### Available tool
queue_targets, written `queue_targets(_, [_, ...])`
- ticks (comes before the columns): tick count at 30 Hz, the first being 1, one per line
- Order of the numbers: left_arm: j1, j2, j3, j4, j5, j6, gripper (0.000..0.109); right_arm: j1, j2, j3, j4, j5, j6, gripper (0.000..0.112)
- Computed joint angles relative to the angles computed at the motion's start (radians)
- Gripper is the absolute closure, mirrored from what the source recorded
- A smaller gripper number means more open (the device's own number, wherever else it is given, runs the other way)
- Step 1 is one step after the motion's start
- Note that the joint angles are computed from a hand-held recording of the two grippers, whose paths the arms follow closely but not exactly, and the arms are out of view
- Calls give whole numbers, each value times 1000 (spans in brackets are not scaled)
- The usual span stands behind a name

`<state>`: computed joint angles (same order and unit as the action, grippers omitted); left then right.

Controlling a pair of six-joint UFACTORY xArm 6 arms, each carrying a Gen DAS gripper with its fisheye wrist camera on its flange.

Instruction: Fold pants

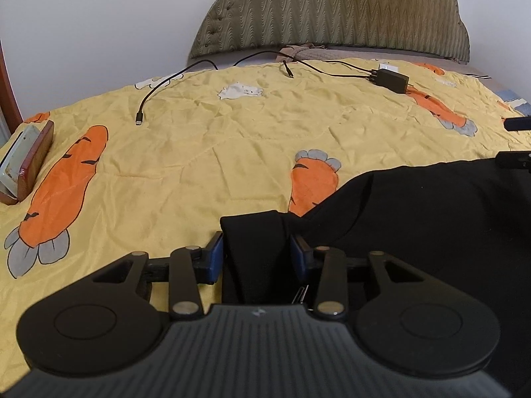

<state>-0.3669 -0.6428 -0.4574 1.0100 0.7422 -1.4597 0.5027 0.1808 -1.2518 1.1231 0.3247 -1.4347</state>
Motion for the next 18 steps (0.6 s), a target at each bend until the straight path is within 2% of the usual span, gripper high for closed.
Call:
queue_targets(3, [-1, -6, 4, 6, 0, -9, 74, -8, 34, -45, -44, 38, -19, 9])
queue_targets(8, [-21, -19, 11, 38, 4, -45, 88, -39, 108, -156, -75, 124, -34, 9])
queue_targets(10, [-41, -19, 7, 61, 22, -66, 90, -56, 138, -201, -91, 161, -30, 9])
queue_targets(16, [-114, -49, 5, 142, 96, -135, 93, -117, 215, -321, -114, 301, -24, 17])
queue_targets(18, [-153, -61, -3, 160, 136, -156, 93, -142, 241, -368, -135, 397, -10, 27])
